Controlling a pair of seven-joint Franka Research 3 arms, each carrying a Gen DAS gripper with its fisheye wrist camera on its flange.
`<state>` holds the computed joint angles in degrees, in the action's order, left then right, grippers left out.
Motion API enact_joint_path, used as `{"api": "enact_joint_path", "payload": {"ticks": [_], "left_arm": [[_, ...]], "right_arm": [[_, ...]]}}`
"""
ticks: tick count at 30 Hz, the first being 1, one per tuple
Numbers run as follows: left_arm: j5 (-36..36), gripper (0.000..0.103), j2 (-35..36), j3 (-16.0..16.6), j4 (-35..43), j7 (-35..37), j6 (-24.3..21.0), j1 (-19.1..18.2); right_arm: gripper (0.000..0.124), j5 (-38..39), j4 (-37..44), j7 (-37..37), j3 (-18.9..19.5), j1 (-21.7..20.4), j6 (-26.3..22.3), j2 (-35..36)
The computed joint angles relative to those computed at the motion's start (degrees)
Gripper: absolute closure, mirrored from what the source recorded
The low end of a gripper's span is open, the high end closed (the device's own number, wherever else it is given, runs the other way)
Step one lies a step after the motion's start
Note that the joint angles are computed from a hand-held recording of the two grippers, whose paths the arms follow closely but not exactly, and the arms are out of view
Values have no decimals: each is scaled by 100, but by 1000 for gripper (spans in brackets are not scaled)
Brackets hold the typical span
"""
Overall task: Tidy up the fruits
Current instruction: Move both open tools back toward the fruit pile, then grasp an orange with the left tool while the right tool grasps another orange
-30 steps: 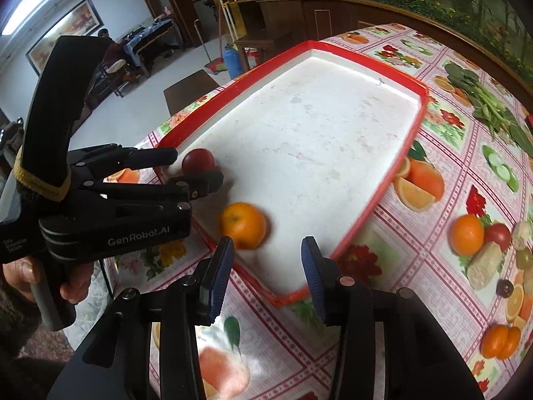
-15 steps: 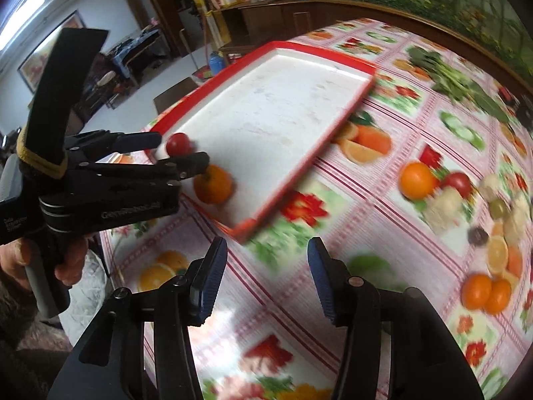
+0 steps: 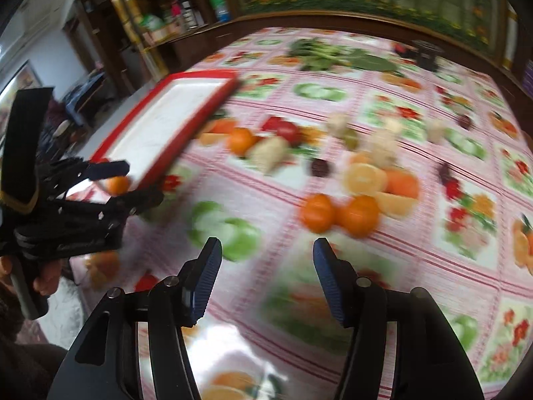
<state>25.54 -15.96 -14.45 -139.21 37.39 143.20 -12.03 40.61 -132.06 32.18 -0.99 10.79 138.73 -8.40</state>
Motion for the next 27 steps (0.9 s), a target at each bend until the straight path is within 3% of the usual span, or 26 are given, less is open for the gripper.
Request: {"api": "enact_joint_path", "payload": {"ticks": [9, 17, 18, 19, 20, 21, 22, 27], "left_arm": [[-427, 29, 1255, -6, 1002, 624, 771, -306], [-408, 29, 1962, 20, 1633, 897, 810, -401], [-474, 35, 2007, 27, 1655, 939, 843, -401], [-554, 48, 2060, 31, 1681, 978, 869, -400], [-768, 51, 2095, 17, 1673, 1153, 941, -376], [-1029, 61, 2069, 5, 1573, 1289, 1171, -339], [-1121, 65, 2037, 12, 1493, 1296, 1335, -332], [-668, 67, 1871, 96, 1358, 742, 1186, -393]], "right_arm": [[67, -46, 265, 251, -268, -501, -208, 329], [66, 102, 442, 114, -322, -764, -390, 492], [66, 127, 491, 96, -320, -781, -408, 535], [66, 148, 516, 82, -313, -796, -409, 557], [66, 175, 554, 71, -304, -807, -411, 596], [66, 195, 592, 74, -291, -813, -421, 628], [66, 226, 651, 70, -279, -817, -435, 680], [66, 278, 871, 23, -174, -791, -558, 889]]}}
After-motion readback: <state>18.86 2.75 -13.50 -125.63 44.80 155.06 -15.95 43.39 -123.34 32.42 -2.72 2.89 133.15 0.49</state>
